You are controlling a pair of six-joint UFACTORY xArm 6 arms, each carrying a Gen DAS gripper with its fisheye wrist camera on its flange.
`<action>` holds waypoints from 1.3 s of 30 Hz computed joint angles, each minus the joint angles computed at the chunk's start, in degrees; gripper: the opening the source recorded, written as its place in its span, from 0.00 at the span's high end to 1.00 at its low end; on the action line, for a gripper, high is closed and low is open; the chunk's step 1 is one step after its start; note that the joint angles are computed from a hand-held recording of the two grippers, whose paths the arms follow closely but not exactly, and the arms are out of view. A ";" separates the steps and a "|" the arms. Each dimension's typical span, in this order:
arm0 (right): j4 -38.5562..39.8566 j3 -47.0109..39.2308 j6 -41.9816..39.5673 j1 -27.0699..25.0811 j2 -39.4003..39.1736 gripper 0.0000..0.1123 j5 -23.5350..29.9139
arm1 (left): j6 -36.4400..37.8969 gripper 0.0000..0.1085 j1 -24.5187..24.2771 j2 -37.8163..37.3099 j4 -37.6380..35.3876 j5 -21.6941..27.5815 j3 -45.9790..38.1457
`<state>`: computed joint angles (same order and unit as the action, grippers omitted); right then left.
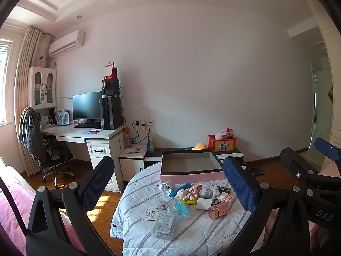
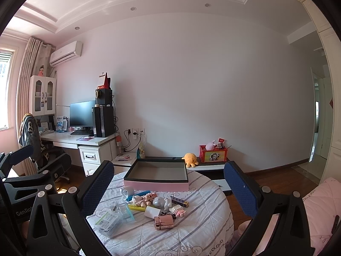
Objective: Organize rigid objects
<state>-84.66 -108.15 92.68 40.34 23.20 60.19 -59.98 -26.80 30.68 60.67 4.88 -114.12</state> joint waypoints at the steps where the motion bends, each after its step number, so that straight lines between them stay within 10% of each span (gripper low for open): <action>1: -0.12 0.05 0.08 0.07 -0.03 0.08 0.11 | -0.40 0.05 0.03 -0.02 0.42 -0.03 0.02; 39: 0.12 -0.28 -0.19 -0.33 0.24 0.08 -0.23 | -1.02 0.05 0.20 -0.40 1.12 -0.26 0.39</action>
